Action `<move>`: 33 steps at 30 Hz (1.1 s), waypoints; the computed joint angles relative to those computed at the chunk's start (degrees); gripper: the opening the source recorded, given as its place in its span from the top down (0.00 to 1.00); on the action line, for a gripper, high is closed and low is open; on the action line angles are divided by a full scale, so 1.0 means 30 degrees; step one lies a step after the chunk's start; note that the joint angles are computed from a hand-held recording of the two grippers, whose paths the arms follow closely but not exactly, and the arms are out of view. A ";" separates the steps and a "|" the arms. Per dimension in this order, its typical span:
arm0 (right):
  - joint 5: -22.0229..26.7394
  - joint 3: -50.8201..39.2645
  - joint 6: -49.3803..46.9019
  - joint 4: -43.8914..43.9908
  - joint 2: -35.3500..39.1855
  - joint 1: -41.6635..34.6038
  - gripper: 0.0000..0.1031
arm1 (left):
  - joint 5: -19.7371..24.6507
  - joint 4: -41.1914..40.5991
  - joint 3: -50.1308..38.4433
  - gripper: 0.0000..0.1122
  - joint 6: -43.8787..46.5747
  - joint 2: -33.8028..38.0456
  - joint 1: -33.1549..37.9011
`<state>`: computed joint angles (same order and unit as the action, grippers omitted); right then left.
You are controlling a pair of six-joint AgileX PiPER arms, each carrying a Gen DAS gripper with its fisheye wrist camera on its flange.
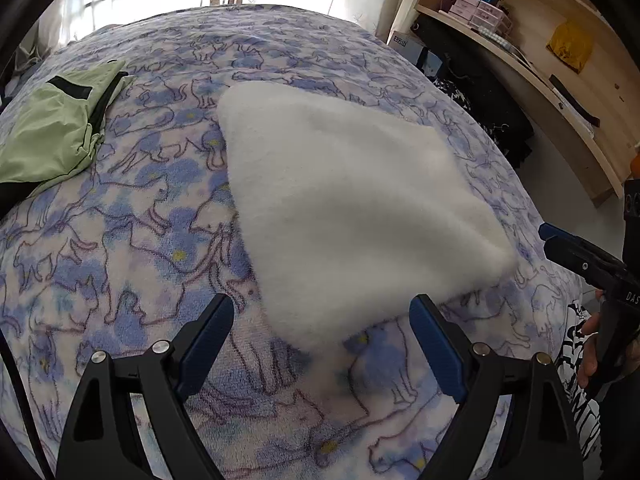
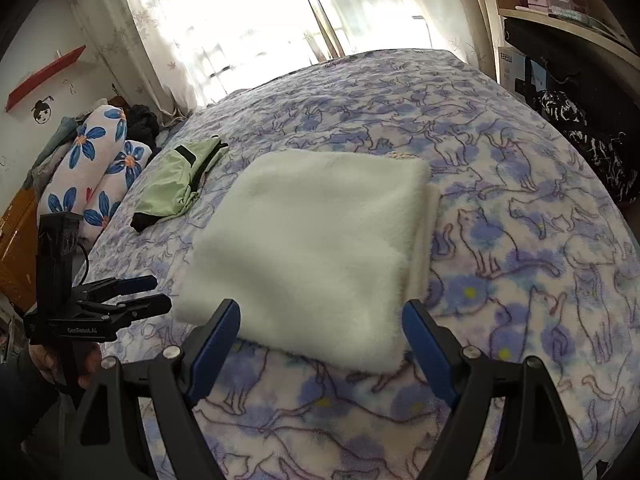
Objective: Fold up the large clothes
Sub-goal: 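Open both tools and lift them off the folded cardigan, then grasp the cream cardigan bundle with the right tool and lift it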
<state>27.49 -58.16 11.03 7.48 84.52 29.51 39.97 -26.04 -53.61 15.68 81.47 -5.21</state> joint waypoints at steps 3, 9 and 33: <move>0.0073 -0.0065 0.0817 -0.1302 0.0298 0.0193 0.19 | 0.0491 -0.0763 -0.0344 0.21 0.1116 0.0756 0.0344; -0.0303 0.0162 -0.4224 0.3537 0.1256 -0.1361 0.19 | 0.1097 -0.0551 -0.1341 0.21 0.1336 0.2624 0.0761; 0.6160 -0.7354 -1.5012 1.6733 1.2163 -0.6851 0.15 | 0.3468 -0.8583 -0.6026 0.08 0.8248 1.0364 0.3094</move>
